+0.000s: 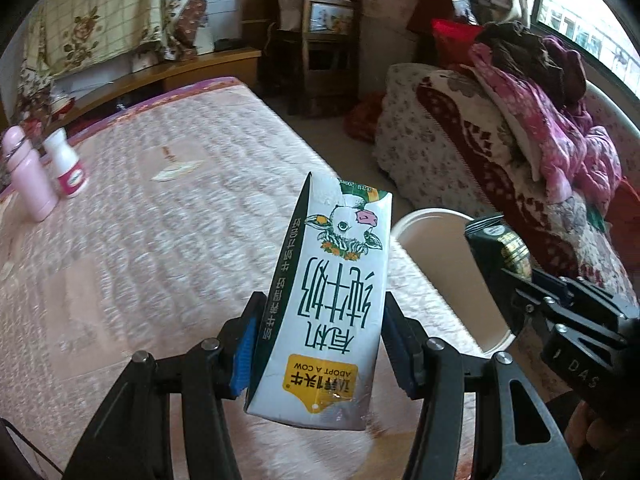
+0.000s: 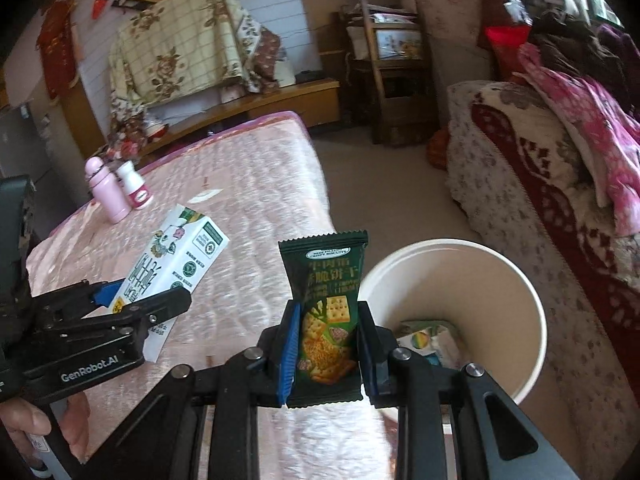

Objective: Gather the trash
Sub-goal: 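Carry the cracker packet and milk carton over the bucket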

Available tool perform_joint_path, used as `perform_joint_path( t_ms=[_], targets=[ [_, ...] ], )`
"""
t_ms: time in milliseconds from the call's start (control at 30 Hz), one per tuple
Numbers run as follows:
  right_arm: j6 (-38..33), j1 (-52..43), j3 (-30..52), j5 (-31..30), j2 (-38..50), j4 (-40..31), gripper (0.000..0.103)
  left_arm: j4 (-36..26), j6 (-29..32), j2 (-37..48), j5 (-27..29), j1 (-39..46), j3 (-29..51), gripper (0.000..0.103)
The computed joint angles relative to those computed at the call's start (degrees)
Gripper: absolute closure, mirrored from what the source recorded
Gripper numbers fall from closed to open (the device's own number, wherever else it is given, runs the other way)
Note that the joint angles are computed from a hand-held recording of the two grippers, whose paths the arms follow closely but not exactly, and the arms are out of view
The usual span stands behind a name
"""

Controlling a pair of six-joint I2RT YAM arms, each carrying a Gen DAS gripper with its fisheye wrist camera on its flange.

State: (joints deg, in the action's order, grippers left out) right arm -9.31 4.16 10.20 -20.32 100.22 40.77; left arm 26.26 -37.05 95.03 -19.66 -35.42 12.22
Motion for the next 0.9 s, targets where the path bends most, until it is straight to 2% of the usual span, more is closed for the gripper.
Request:
perform_joint_path(
  t_ms=[433, 900],
  targets=[
    [-6.04, -13.39, 4.14, -4.43, 5.02, -2.94, 0.074, -0.54, 0.65, 10.86, 1.96, -3.57, 11.22, 0.045],
    [-8.27, -20.04, 10.84, -4.88, 12.57, -4.92, 0.074, -4.39, 2.83, 20.08, 3.73, -3.88, 22.49, 0.045]
  ],
)
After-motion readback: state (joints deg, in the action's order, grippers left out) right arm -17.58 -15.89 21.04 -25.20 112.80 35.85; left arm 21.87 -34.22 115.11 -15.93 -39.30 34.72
